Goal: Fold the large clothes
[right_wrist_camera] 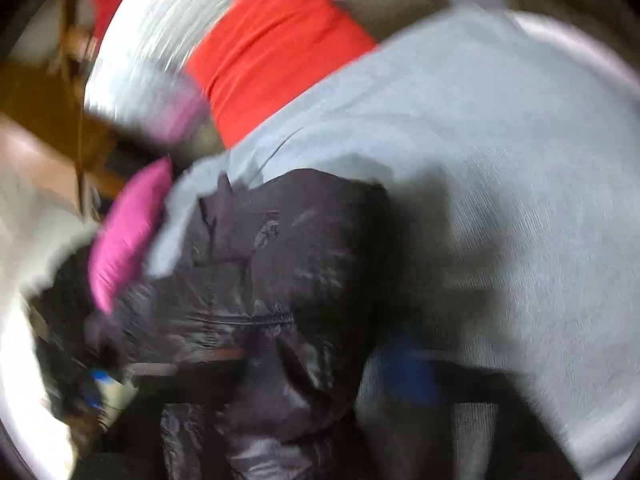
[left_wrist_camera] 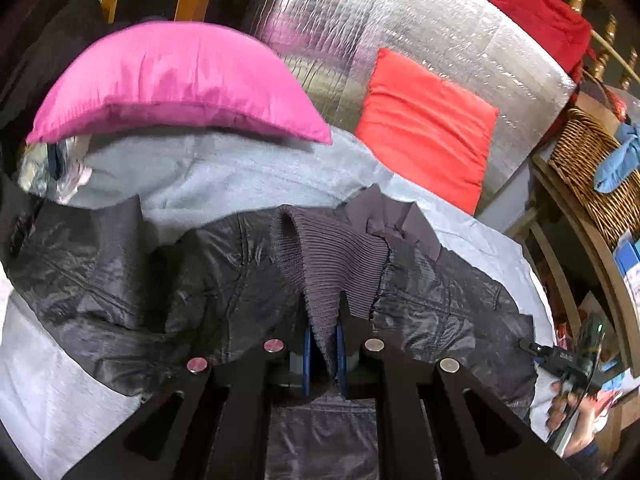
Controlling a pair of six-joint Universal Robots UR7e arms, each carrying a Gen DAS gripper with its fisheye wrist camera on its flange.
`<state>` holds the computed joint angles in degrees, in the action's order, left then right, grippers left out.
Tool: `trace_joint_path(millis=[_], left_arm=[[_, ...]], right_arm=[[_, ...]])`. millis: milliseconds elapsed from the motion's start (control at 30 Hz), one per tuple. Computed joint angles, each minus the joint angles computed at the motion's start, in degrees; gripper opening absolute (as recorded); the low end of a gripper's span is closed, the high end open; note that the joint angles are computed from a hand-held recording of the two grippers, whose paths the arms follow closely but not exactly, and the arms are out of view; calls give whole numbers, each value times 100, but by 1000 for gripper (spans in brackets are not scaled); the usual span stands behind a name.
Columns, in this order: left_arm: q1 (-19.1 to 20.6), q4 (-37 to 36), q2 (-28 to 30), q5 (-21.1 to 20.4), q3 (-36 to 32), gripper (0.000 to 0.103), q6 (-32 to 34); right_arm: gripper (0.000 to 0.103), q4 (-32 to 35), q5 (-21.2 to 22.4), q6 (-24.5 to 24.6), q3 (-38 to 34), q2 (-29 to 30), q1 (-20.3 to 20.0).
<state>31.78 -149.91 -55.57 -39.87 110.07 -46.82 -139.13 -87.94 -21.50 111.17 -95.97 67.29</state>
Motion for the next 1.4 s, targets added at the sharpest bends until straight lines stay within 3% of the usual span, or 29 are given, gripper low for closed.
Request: trace_joint_path(millis=[67, 133, 200, 267, 333, 367, 400, 600, 733, 767, 800, 833, 867, 1000, 1033, 1100, 1233, 1333, 1367, 1400], left_arm=[[-79, -343, -74, 162, 201, 10, 199], [-23, -729, -28, 238, 364, 10, 332], [358, -421, 1, -402, 380, 10, -199], [610, 43, 112, -687, 364, 10, -646], [726, 186, 180, -722, 416, 10, -813], [760, 182, 188, -710, 439, 10, -822], [792, 153, 178, -764, 431, 10, -776], [862, 357, 200, -832, 241, 10, -545], [859, 438, 236, -811, 198, 10, -448], [857, 521, 244, -812, 158, 10, -424], [854, 574, 233, -814, 138, 10, -382], [830, 555, 188, -809, 162, 10, -301], [787, 539, 167, -743, 149, 10, -188], [663, 329, 269, -548, 20, 10, 701], [706, 651, 336, -522, -89, 11, 704], [986, 1253, 509, -851, -317, 12, 631], [930, 1436, 540, -708, -429, 15, 576], [796, 1807, 516, -438, -527, 22, 387], [728, 1849, 459, -317, -498, 24, 322], [645, 1947, 393, -127, -460, 32, 188]], right_arm=[[15, -359, -189, -349, 64, -62, 319], [15, -1283, -701, -690, 247, -27, 676], [15, -1869, -1461, -957, 272, 306, 892], [19, -2082, -1999, -1077, 282, 633, 944], [50, -2170, -1989, -1023, 341, 656, 880], [82, -2198, -1954, -814, 361, 605, 822], [93, -2158, -1858, -678, 370, 523, 777], [93, -1045, -646, -226, 509, -280, 334], [92, -318, -771, -497, 596, -404, 405], [83, -222, -926, -615, 597, -362, 466], [22, -211, -1048, -776, 617, -331, 526], [12, -201, -1280, -834, 583, -255, 655], [12, -387, -1598, -908, 603, -210, 826], [11, -1070, -1829, -1242, 778, -298, 988], [11, -1199, -1974, -1310, 825, -221, 968], [12, -1345, -2241, -1402, 942, -63, 899], [17, -1283, -1785, -1102, 957, -138, 631], [36, -1281, -1975, -968, 893, -165, 720], [48, -1365, -2008, -936, 912, -227, 769], [66, -1446, -1936, -957, 966, -332, 764]])
